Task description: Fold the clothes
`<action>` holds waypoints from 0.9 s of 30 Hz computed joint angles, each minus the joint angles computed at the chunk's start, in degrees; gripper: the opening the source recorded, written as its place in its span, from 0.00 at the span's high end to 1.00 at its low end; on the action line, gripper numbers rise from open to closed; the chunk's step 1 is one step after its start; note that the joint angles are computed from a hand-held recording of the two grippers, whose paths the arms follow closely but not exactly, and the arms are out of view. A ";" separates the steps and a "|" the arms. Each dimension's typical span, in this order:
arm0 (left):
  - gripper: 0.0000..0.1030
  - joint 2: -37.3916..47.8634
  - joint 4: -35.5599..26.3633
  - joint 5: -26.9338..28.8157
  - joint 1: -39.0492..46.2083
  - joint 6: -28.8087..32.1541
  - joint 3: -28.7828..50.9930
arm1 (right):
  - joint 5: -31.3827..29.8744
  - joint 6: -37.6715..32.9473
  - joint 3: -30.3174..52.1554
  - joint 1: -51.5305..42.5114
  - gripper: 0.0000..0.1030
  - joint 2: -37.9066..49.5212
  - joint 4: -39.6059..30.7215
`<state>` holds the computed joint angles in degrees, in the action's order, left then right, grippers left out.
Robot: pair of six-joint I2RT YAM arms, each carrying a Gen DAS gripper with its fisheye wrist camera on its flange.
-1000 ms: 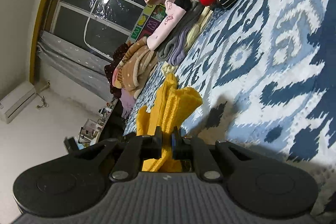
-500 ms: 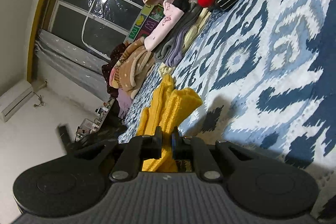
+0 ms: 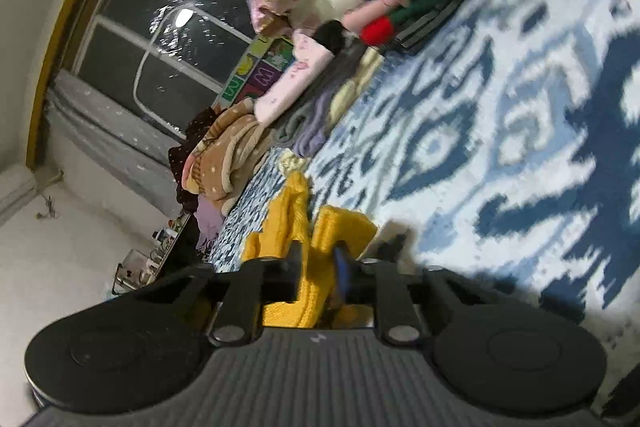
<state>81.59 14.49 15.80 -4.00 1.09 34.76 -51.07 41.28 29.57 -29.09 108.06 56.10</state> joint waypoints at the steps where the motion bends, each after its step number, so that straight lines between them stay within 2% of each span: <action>1: 0.82 -1.88 -0.26 1.94 0.47 0.40 -1.38 | 0.13 0.18 -0.03 0.03 0.83 -0.68 -0.14; 3: 0.82 -4.00 -1.03 4.36 0.51 1.92 -3.80 | 0.99 0.91 -0.07 0.36 0.84 -2.15 -0.51; 6: 0.83 2.55 -0.44 1.00 -3.73 5.81 -5.38 | 2.74 0.56 0.26 1.50 0.87 -4.91 -2.76; 11: 0.82 -1.50 6.96 9.79 1.67 0.14 -8.67 | 4.90 -1.32 1.11 2.88 0.90 -10.94 -8.44; 14: 0.82 -0.89 6.60 10.93 5.15 -0.43 -7.81 | 5.67 -1.70 2.58 3.57 0.90 -13.39 -11.33; 17: 0.82 -0.28 6.18 11.62 5.08 1.22 -7.93 | 6.33 -3.54 4.68 5.04 0.90 -14.80 -15.89; 21: 0.82 4.50 3.26 6.29 -1.13 7.82 -6.50 | 7.80 -5.04 7.07 7.43 0.90 -16.40 -20.59; 23: 0.82 0.65 2.26 10.12 0.51 7.36 -6.71 | 8.24 -5.52 7.97 8.27 0.90 -17.80 -22.57; 25: 0.78 -2.15 4.63 12.77 1.04 6.58 -7.99 | 8.66 -7.34 9.39 9.24 0.90 -19.08 -25.47; 26: 0.66 -2.16 5.64 12.60 0.33 6.36 -8.18 | 9.02 -8.21 10.38 9.90 0.90 -19.46 -27.07; 27: 0.61 -1.62 6.31 11.72 -0.73 6.82 -8.23 | 9.51 -8.92 11.61 10.71 0.90 -19.60 -28.69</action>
